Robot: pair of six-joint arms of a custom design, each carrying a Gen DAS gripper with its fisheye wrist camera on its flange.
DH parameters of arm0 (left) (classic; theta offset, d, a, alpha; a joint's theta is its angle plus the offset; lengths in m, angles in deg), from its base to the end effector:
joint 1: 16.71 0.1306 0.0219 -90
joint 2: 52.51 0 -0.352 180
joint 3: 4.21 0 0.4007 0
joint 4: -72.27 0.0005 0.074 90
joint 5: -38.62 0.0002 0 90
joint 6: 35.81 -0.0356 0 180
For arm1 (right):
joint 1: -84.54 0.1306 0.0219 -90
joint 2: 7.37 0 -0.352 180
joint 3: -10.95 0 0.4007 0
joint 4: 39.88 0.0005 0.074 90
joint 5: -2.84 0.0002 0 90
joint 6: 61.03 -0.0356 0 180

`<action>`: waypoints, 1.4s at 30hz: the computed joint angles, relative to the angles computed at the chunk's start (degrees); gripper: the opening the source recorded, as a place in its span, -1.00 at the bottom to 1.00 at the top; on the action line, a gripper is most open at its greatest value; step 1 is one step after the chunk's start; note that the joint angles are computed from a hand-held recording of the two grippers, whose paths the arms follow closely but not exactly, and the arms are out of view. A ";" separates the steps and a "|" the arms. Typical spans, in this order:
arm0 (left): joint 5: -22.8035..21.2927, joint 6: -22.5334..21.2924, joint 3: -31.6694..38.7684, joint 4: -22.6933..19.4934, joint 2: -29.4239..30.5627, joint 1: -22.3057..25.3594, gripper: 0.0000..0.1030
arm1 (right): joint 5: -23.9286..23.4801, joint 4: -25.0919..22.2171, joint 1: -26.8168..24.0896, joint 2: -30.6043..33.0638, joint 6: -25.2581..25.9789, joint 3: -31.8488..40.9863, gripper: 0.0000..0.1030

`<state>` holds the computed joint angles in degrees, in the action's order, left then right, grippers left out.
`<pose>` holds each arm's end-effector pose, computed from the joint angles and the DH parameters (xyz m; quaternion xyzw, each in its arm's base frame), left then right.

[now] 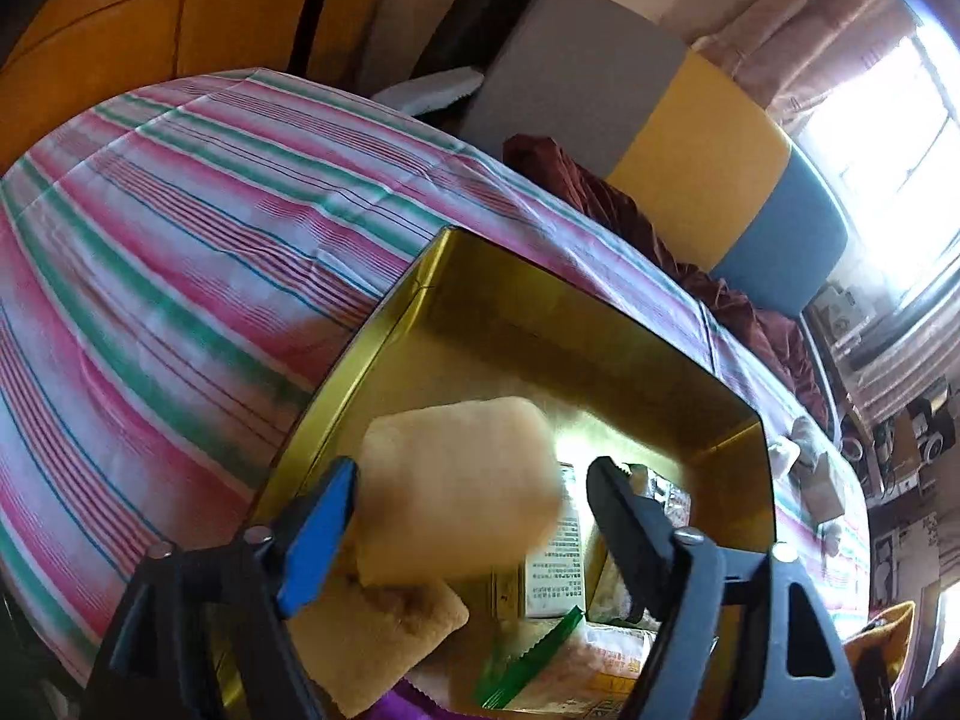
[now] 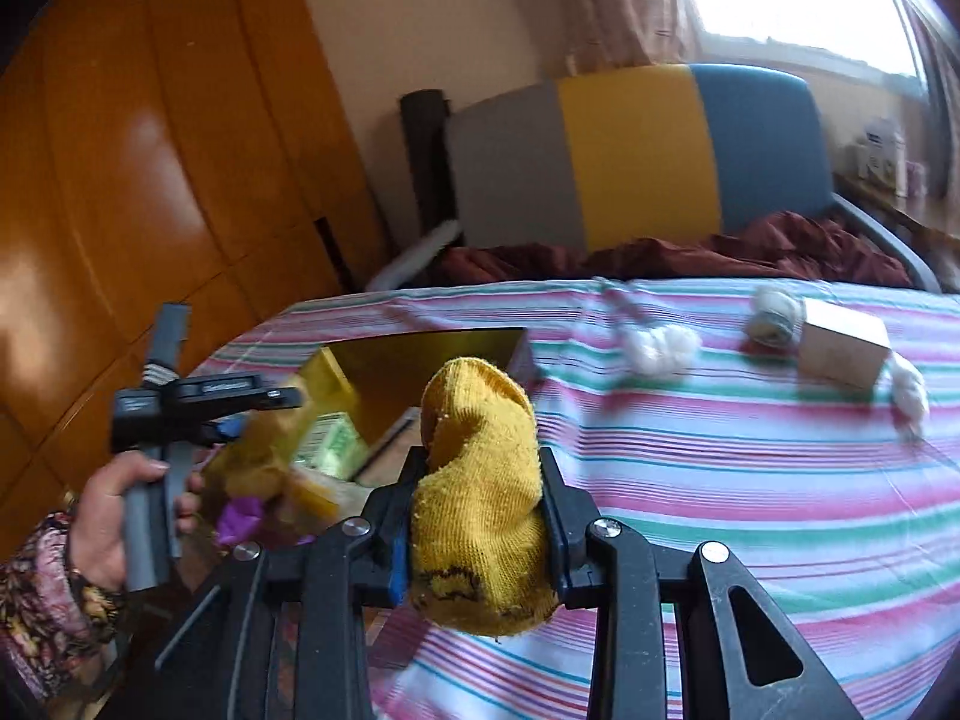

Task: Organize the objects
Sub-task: 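Carry the sponge into the gold tray and open left gripper, then lower the yellow sock into the gold tray and open right gripper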

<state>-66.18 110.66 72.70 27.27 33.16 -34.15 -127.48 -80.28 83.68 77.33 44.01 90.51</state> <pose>0.4369 -0.1283 0.3330 -0.3526 0.8750 -0.0876 0.3200 0.4595 0.0156 0.3729 -0.2366 0.8462 0.2668 0.3959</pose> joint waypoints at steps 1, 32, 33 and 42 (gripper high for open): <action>-0.92 0.55 -0.30 -0.29 -0.52 -0.32 0.55 | -0.15 -0.21 0.48 -0.38 0.10 -0.13 -0.34; -13.58 11.99 -9.20 2.42 -14.30 -2.29 0.53 | 10.69 -20.01 23.01 33.16 -7.55 38.74 0.04; -13.43 12.18 -9.32 2.35 -14.34 -2.20 0.53 | 11.34 -20.38 23.22 33.82 -8.25 39.42 0.22; -11.82 10.88 -8.51 4.50 -12.18 -3.91 0.53 | 10.21 -18.06 21.02 28.06 -6.69 32.36 0.32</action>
